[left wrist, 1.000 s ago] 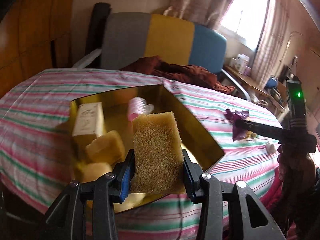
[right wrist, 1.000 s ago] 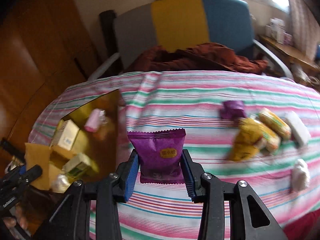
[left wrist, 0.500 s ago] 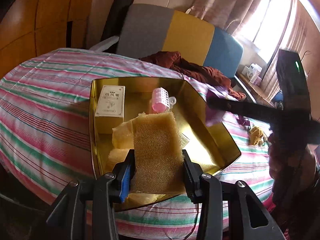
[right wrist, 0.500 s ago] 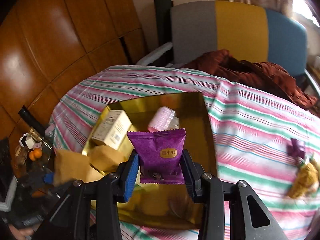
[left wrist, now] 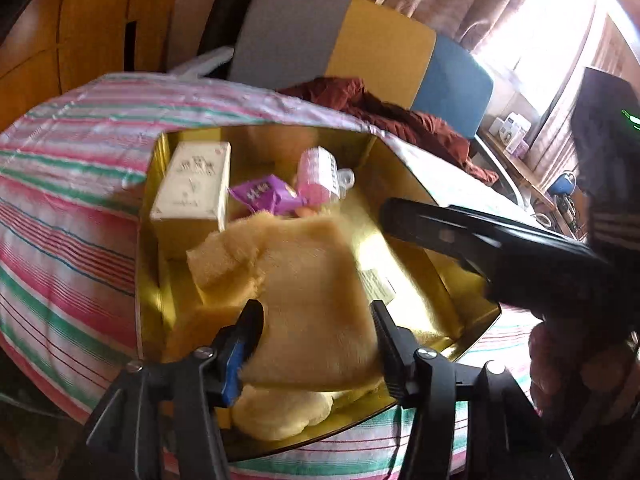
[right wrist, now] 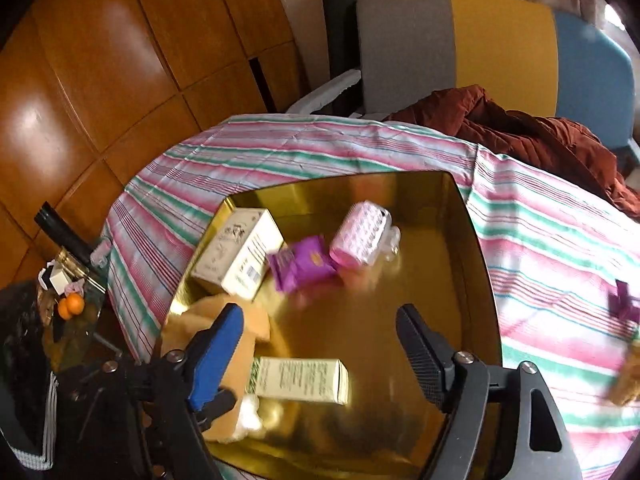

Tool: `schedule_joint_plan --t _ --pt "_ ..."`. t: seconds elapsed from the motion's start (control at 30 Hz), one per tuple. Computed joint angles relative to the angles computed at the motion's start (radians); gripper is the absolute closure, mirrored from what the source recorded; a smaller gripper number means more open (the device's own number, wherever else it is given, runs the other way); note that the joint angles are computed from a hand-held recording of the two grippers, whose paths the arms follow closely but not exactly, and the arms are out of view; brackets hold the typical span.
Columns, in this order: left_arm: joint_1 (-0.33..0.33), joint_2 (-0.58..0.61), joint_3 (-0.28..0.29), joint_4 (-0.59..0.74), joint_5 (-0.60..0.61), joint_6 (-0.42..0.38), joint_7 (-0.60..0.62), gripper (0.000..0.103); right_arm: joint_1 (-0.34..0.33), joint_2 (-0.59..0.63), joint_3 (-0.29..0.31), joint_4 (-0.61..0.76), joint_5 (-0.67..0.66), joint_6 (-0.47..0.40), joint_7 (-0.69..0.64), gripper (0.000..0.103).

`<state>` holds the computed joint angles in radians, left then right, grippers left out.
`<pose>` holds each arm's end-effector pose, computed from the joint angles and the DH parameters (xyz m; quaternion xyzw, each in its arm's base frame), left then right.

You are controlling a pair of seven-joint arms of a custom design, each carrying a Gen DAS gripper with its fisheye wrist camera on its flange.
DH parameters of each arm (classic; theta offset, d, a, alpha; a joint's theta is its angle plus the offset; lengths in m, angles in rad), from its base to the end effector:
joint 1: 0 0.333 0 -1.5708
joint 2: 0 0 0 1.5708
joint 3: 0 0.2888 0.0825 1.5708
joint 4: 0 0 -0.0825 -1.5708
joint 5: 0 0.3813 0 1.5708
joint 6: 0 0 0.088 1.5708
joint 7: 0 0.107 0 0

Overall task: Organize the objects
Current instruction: 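Carry the sponge and purple pack to the gold tray and release both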

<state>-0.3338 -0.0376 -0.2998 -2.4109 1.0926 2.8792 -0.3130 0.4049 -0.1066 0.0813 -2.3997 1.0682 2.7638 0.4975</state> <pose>0.3749 -0.3384 0.3340 -0.7431 0.5794 -0.3061 0.1357 0.4632 0.2029 0.3670 -0.8358 0.4204 -0.0418 0.3505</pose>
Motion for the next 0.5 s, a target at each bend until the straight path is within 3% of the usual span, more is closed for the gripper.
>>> schedule_joint_plan --t 0.1,0.2,0.37,0.5 --pt "-0.006 -0.01 -0.006 -0.003 -0.005 -0.029 -0.005 0.038 0.006 -0.023 0.0 -0.031 0.026 0.034 -0.033 0.0" --pt "-0.004 -0.043 -0.013 -0.02 0.011 -0.047 -0.033 0.031 0.025 -0.046 -0.002 -0.061 0.086 0.096 -0.113 0.0" --pt "-0.003 -0.108 -0.037 -0.056 -0.014 -0.1 -0.029 0.031 0.055 -0.054 -0.008 -0.088 0.156 0.21 -0.18 0.0" --pt "-0.021 -0.107 -0.077 -0.037 -0.038 -0.24 0.026 0.032 0.052 -0.07 -0.022 -0.109 0.169 0.222 -0.171 0.0"
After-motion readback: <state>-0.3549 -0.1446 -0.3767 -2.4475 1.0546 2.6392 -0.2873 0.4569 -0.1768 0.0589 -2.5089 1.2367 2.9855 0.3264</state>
